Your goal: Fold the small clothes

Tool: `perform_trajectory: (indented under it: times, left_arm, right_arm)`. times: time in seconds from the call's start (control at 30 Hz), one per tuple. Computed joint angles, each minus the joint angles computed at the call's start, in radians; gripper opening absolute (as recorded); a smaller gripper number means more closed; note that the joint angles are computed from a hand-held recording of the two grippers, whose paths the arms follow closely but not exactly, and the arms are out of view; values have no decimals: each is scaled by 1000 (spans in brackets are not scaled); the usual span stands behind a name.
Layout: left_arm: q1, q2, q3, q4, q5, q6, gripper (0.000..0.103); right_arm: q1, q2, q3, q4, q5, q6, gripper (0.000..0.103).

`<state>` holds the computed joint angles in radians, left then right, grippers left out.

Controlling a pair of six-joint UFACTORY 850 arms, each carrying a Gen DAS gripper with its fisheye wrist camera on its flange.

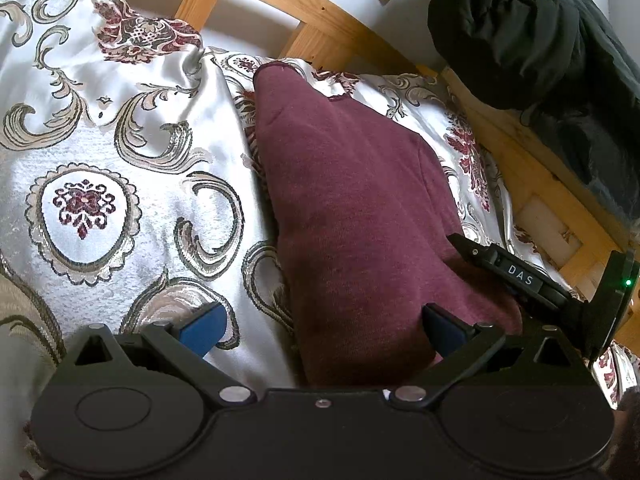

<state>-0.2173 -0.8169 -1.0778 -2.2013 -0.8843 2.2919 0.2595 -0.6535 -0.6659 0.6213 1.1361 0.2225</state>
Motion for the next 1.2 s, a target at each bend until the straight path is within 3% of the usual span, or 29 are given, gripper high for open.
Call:
perform_trajectory:
  times: [0.23, 0.33, 0.4, 0.53, 0.63, 0.7, 0.77, 0.83, 1.03, 1.2]
  left_arm:
    - [0, -6, 19, -46, -48, 56, 102]
    - [0, -5, 22, -50, -52, 60, 102]
    - [0, -5, 22, -51, -54, 60, 102]
    - [-1, -4, 26, -57, -57, 66, 102]
    - [-1, -3, 28, -60, -59, 68, 102]
    - [-2, -2, 29, -61, -59, 68, 102]
    - [-2, -2, 29, -61, -59, 68, 102]
    - [-2, -2, 29, -62, -60, 66, 102]
    - [-3, -3, 31, -77, -71, 59, 102]
    - [-6, -4, 30, -87, -72, 55, 102]
  right_arm:
    - [1, 4, 9, -8, 4, 19, 102]
    - [-16, 43, 10, -36, -64, 8, 103]
    - [-42, 54, 1, -111, -69, 31, 103]
    - [-94, 69, -88, -234, -176, -27, 101]
    - [-106, 62, -175, -261, -252, -149, 91]
    - [-112, 48, -252, -249, -376, -259, 75]
    - [-111, 33, -299, -229, -434, -336, 39]
    - [-107, 28, -321, -223, -447, -389, 20]
    - [-65, 24, -359, -183, -385, -554, 17]
    - [-56, -23, -419, -89, -423, -662, 17]
